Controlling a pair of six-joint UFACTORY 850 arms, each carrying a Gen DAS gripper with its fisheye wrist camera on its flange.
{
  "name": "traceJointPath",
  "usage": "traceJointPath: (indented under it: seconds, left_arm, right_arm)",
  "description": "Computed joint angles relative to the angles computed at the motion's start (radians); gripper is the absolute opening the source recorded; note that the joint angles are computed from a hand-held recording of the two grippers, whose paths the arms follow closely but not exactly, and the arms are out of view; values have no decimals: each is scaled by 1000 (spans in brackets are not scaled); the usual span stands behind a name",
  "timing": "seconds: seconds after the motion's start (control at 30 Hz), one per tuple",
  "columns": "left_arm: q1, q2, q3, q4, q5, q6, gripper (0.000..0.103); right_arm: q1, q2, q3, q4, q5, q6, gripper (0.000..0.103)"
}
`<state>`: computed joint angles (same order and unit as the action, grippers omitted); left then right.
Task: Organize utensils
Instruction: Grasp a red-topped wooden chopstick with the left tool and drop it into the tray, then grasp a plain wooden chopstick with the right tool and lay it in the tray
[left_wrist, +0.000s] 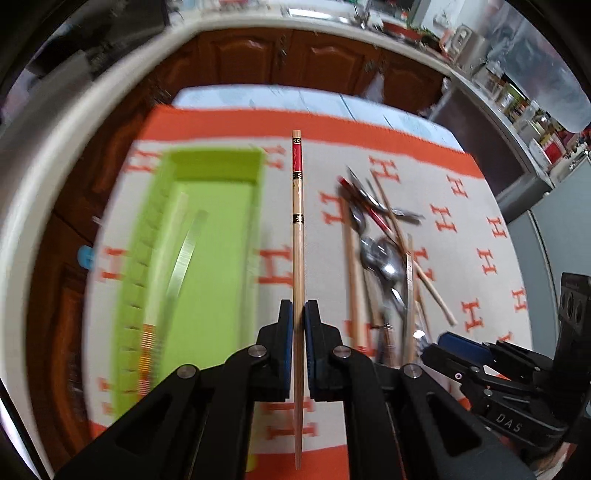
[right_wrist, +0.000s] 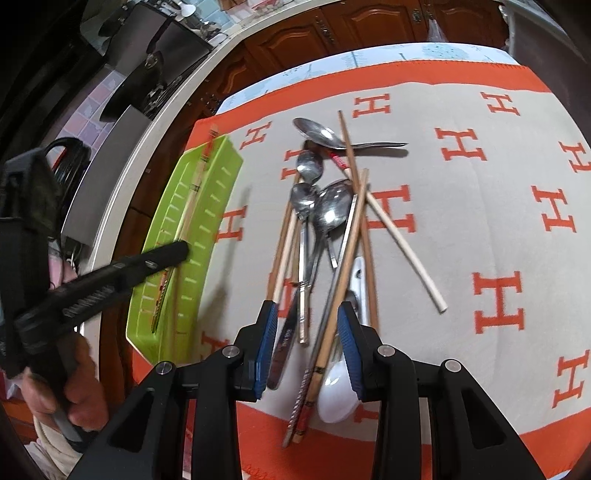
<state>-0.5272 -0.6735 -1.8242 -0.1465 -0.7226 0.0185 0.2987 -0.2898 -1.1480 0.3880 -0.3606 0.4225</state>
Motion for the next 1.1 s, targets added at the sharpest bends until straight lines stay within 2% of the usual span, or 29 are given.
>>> traceJointPath:
  seconds: [0.13, 0.27, 0.5, 0.63, 0.93, 1.1]
  left_arm:
    - [37, 42, 36, 120, 39, -87, 4]
    - [69, 17, 21, 134, 15, -107, 4]
    - [91, -50, 1, 122, -36, -103, 4]
    - [88, -51, 20, 144, -20, -125, 18]
    - [100, -32, 47, 92, 4, -91, 19]
    - [108, -28, 53, 58, 8, -73, 19]
  right_arm:
    - [0, -21, -23, 140, 0, -132, 33]
    - [-10, -71, -79, 247, -24, -206, 32]
    - [-21, -177, -212, 173, -92, -87, 31]
    - [-20, -230, -277, 116, -134, -16, 31]
    - [-14, -321, -372, 66, -203, 55, 29]
    - [-1, -358, -425, -28, -235, 128, 27]
